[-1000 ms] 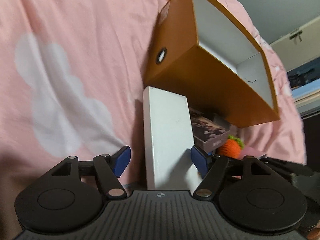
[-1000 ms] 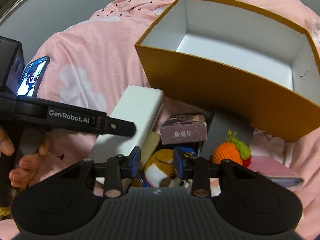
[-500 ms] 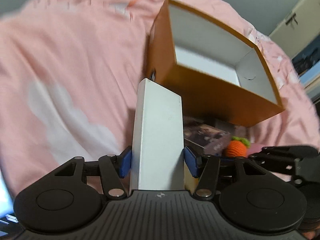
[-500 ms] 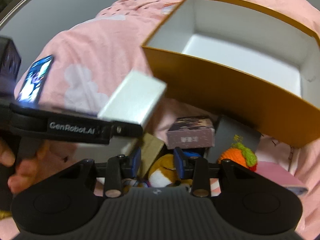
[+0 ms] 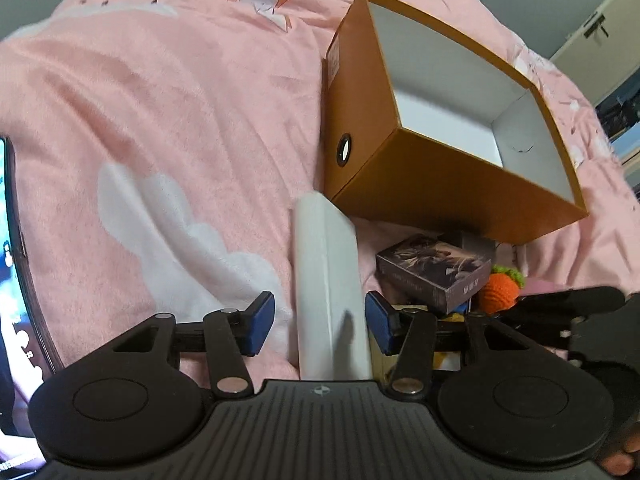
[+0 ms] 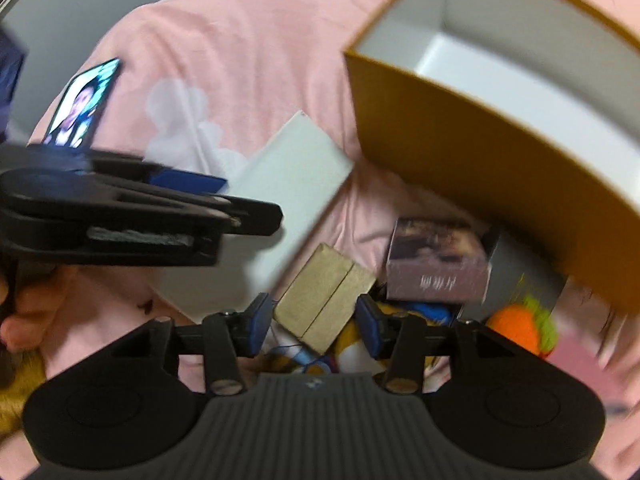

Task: Organize objects
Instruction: 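Lift the white box with left tool while right lifts the gold box toward the orange box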

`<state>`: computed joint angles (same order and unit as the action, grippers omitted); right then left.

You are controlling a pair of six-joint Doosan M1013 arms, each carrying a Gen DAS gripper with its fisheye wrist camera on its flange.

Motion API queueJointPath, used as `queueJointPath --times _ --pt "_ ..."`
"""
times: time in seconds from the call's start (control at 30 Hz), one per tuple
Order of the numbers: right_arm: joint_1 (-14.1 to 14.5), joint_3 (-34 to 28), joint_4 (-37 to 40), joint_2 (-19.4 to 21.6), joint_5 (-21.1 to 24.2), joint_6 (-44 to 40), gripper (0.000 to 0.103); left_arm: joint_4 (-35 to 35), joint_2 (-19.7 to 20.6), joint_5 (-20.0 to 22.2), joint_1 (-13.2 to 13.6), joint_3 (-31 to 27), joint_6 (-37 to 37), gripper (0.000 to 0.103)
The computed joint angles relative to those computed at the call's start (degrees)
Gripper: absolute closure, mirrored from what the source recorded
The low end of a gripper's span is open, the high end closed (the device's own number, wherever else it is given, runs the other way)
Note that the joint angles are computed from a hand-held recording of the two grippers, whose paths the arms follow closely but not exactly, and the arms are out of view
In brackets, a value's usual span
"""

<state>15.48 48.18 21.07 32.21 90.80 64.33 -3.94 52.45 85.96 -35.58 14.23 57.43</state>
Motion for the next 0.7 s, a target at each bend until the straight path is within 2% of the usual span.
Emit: queueJointPath --times 0.17,0.27,0.33,0.37,0.4,0.43,0.57,0.7 --pt "0.0 -0.4 0.2 0.5 -0.8 4.6 0.047 -0.8 2.1 2.5 0.3 -3.3 -1.5 0.044" --pt "0.1 -0.4 0.1 0.6 -0.8 4.9 0.046 -2.2 2.9 2.5 0.4 -4.2 -2.3 0.042" --pt "0.1 -0.4 0.6 0.8 -0.7 5.0 0.042 -2.5 5.0 4.9 0.3 -7.8 -2.6 0.042" --pt "0.1 -0.3 0.5 0.8 -0.8 5.2 0.041 -2.4 6.1 6.1 0.3 -9.7 -2.7 0.052" --pt "0.2 -0.2 0.5 0.8 -1.0 5.4 0.041 -1.8 6.0 6.1 0.1 -9.3 -2.7 0.056" --pt "0.2 -0.1 0.6 0.8 -1.0 5.6 0.042 -2.2 4.6 4.3 0.1 -6.5 -2.2 0.062" --pt "0.1 -0.2 0.9 1.1 -1.1 6.3 0.044 -0.1 1.4 -0.1 -0.5 -0.4 -1.2 0.067" --pt "-0.3 -0.2 2.1 1.5 -1.1 7.1 0.048 2.0 0.2 -1.6 -1.0 1.4 0.0 0.069"
